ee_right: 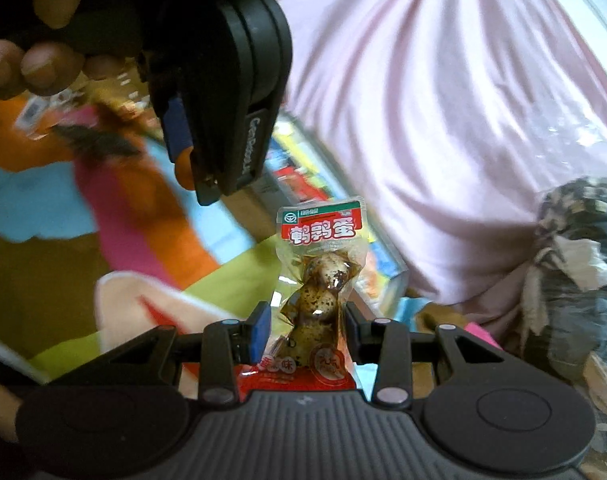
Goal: Organize snacks
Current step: 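Lift the orange and quail-egg pack and carry both over the tray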
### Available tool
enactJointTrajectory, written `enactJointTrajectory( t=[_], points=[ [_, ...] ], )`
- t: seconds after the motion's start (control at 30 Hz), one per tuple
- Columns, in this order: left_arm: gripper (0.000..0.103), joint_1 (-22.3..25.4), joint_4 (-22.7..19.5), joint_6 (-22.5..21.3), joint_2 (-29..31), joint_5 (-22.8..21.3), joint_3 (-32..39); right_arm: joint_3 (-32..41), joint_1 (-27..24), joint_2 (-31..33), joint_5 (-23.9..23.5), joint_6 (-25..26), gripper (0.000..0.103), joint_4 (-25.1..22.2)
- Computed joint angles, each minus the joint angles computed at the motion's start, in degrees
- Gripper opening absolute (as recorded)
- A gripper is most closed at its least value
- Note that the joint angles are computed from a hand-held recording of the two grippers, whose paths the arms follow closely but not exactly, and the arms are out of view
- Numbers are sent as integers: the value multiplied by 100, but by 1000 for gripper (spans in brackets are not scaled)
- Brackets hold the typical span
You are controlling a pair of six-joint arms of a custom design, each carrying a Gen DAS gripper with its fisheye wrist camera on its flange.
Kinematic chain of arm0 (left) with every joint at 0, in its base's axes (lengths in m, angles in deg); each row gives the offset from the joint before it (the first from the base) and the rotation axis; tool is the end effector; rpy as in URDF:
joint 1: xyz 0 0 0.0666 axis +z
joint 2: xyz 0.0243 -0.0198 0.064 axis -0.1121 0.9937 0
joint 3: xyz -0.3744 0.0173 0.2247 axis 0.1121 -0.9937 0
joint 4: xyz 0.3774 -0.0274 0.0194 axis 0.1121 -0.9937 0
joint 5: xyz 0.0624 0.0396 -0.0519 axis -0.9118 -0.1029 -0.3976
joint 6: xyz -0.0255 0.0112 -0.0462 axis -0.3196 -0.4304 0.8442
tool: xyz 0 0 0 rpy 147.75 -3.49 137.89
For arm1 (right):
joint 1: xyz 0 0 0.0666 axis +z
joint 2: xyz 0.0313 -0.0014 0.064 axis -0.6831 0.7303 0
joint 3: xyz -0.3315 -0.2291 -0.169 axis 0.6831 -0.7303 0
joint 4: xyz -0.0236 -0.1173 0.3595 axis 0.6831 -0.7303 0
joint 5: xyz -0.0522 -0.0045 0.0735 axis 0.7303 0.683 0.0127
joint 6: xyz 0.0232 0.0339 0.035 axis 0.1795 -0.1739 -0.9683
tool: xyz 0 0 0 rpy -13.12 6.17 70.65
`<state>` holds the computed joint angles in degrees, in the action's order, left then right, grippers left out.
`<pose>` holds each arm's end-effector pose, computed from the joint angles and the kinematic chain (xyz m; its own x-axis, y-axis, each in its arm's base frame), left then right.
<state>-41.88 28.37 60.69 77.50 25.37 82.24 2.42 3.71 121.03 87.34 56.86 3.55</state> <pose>0.5054 -0.3620 0.5300 -0.5129 0.2307 -0.8268 0.5538 0.8249 -0.1134 0.3823 0.3567 0.4375 -0.4300 -0.6629 -0.6130 0.2009 0.5917 -0.7807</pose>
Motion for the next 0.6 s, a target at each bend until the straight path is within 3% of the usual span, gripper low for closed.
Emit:
enactJointTrajectory(
  t=[0.17, 0.23, 0.4, 0.47, 0.6],
  points=[
    [37, -77, -152, 96, 356, -155, 818, -209, -246, 42, 199, 1092, 43, 1912],
    [37, -97, -207, 170, 522, -148, 1183, -250, -386, 155, 311, 1924, 43, 2997],
    [37, -164, -460, 60, 1127, -226, 2358, -175, -716, 381, 240, 3451, 43, 4883],
    [37, -199, -656, 53, 1452, -281, 2941, -76, -860, 412, 196, 3384, 43, 4887],
    [37, -282, -997, 58, 2080, -372, 3997, 196, -1142, 310, 176, 1950, 43, 3520]
  ],
)
